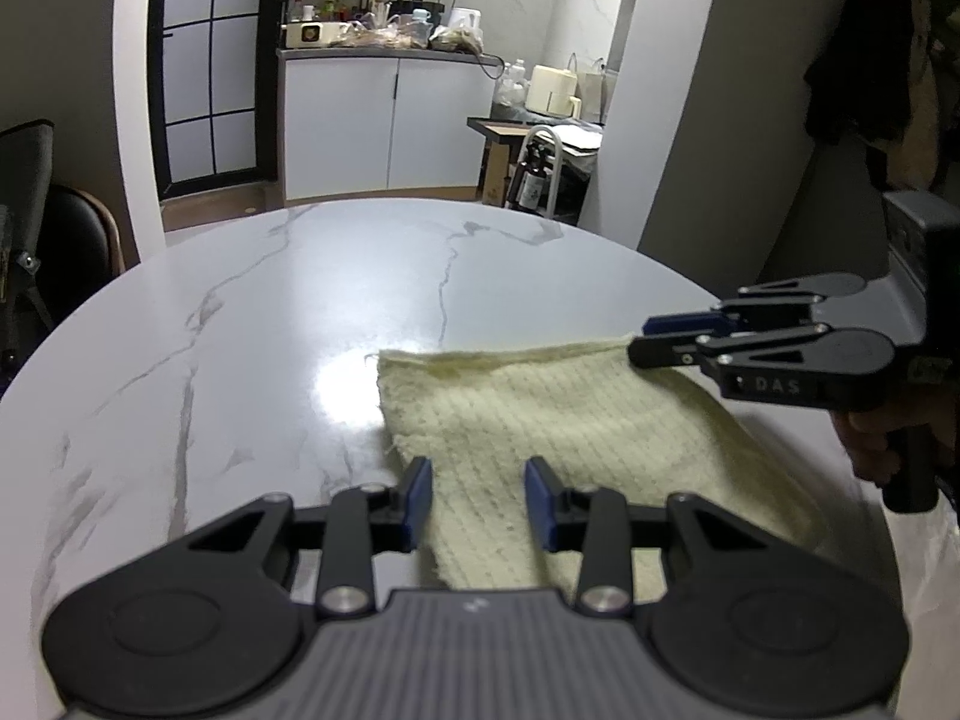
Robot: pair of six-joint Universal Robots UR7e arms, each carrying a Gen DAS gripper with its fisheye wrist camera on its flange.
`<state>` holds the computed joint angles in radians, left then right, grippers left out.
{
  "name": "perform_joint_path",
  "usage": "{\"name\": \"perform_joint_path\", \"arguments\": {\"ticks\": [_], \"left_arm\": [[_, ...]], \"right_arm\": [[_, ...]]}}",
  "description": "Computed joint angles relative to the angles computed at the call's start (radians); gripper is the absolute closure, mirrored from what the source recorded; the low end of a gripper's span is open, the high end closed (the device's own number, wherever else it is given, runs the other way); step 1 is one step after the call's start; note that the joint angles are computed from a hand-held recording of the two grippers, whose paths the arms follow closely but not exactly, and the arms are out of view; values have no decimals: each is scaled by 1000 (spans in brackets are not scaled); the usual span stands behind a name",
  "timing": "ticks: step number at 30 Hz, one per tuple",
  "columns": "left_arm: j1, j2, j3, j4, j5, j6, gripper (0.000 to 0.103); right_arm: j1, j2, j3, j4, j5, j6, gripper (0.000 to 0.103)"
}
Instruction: Fold towel
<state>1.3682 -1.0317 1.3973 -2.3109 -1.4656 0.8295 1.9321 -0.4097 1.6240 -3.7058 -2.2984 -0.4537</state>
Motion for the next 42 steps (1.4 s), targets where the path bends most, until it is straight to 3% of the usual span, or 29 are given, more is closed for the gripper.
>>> {"name": "perform_joint_path", "arguments": {"ticks": [12, 17, 23, 25, 28, 42], "left_arm": [[-3, -50, 50, -19, 1, 7, 63], [-6, -83, 88, -39, -1, 12, 47], [-1, -110, 126, -64, -8, 2, 43], [1, -119, 136, -63, -11, 4, 42], [3, -131, 150, -58, -17, 10, 40], [10, -187, 221, -64, -35, 45, 38]], "right_arm": [[39, -8, 32, -13, -47, 13, 79], [59, -10, 50, -15, -69, 24, 79], [84, -9, 65, -10, -101, 42, 78], [94, -7, 69, -14, -114, 52, 68], [109, -4, 80, -23, -131, 65, 67], [157, 13, 124, -63, -187, 102, 67]]}}
